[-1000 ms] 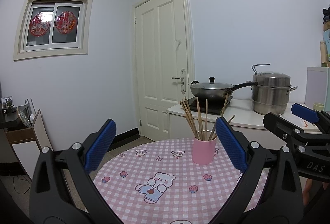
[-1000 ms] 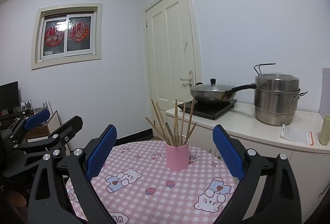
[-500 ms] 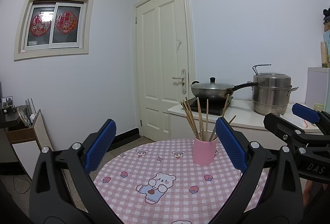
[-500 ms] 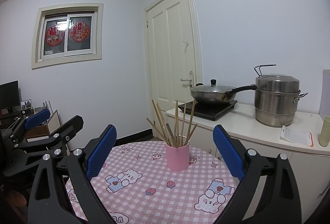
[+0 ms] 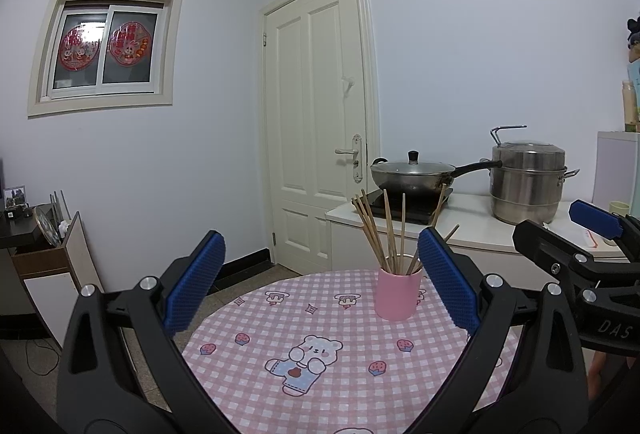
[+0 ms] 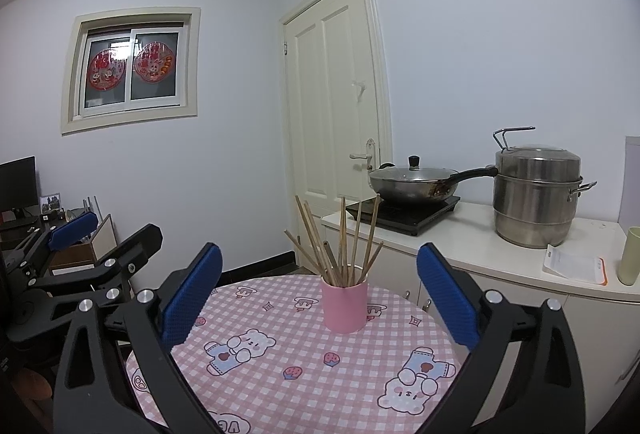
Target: Organize utensils
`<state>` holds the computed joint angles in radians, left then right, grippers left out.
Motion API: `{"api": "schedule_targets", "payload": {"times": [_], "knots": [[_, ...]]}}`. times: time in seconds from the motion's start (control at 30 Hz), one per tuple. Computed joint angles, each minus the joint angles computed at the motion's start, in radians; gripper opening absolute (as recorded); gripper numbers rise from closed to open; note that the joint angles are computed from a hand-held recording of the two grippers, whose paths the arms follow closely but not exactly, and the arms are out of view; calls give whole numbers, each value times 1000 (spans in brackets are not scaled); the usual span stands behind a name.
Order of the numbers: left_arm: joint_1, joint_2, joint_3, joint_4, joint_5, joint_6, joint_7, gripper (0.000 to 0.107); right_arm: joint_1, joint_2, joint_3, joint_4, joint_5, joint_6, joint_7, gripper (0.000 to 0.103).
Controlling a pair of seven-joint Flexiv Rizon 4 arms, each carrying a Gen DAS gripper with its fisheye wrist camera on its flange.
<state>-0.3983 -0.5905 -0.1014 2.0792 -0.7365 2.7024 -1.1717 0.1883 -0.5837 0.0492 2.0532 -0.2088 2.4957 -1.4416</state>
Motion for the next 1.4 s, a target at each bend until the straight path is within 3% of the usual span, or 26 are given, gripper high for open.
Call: {"api": "schedule_targets", "payload": {"times": [1.4], "knots": [[-3, -16, -1, -16, -20, -1, 11, 95, -14, -18, -1, -20, -29, -20, 16, 94]]}}
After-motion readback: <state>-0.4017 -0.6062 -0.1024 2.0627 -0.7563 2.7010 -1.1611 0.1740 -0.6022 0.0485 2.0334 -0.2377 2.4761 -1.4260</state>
